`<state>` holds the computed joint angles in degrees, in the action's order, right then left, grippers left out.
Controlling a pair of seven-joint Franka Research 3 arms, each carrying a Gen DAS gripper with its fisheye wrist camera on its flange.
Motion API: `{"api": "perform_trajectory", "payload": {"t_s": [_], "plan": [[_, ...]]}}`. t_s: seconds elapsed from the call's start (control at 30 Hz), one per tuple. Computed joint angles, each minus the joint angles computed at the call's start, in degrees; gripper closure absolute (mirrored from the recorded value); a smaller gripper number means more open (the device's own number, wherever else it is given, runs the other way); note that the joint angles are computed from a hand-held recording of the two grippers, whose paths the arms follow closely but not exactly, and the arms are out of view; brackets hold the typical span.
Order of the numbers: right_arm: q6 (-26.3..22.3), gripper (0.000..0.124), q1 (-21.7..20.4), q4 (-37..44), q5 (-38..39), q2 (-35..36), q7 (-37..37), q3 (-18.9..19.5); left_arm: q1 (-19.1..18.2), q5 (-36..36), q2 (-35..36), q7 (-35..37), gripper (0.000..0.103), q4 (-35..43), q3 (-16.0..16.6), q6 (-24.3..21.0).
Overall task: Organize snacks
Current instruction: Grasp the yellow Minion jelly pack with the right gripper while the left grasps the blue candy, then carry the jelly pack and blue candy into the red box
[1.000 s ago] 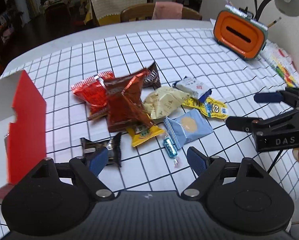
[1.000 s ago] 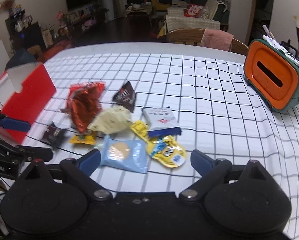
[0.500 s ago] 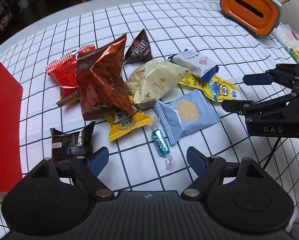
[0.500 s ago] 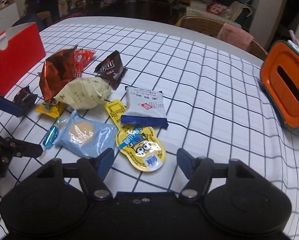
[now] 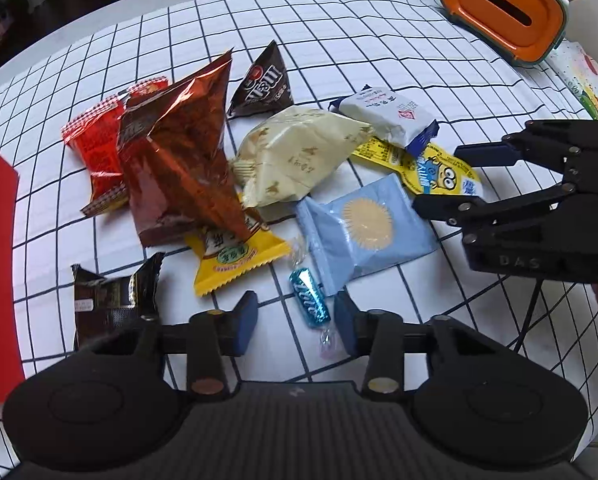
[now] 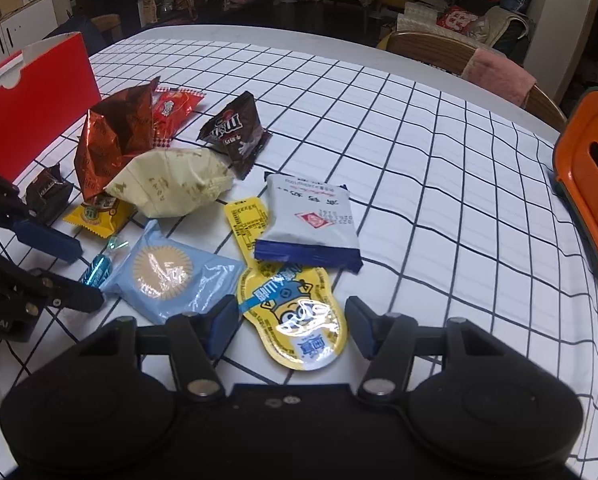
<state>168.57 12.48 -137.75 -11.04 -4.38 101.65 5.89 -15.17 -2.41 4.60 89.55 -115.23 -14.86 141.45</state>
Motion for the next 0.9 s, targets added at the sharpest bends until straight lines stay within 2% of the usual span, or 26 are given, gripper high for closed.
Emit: {"api": "perform_trajectory", "payload": {"t_s": [0.07,0.13,0.23,0.27,0.43,0.53,0.9], "plan": [[0.65,0.067,-0.02,-0.12,-0.23,0.16,0.42,0.08,-0.02,0.08,0.22,0.23,0.070,0.31,-0.05,-0.08],[0.99,0.068,0.03,-0.37,-0.28,0.05,0.55,0.09,0.08,-0.67,0.30,0.72,0.080,0.45,-0.12,-0.12],[1.20,0.080,0.36,-1.22,1.18,-0.79,-0.23,0.16,0.15,-0.88,0.11,0.84,0.086,0.15,-0.10,0.07],[1.14,0.080,0.17,-1.56,0.83,-1.22,0.41,0.44,0.14,-0.79,0.04,0.75,0.087,0.05,-0.07,0.07],[1.48,0.080,-1.43,-3.84,-1.54,-3.76,6.45,2.51,0.35,-1.64,-0.89,0.93,0.089,-0.94,0.11,-0.01],[2.12,0.080,-1.21,-5.77,0.85,-6.06,7.96,3.00,0.39,-2.17,-1.71,0.94,0.090,-1.76,0.26,-0.08],[-0.34,0.080,-4.37,-11.55,2.86,-15.74,20.18,10.62,0.86,-5.86,-6.96,1.97,0.091,-6.37,1.85,-0.76]]}}
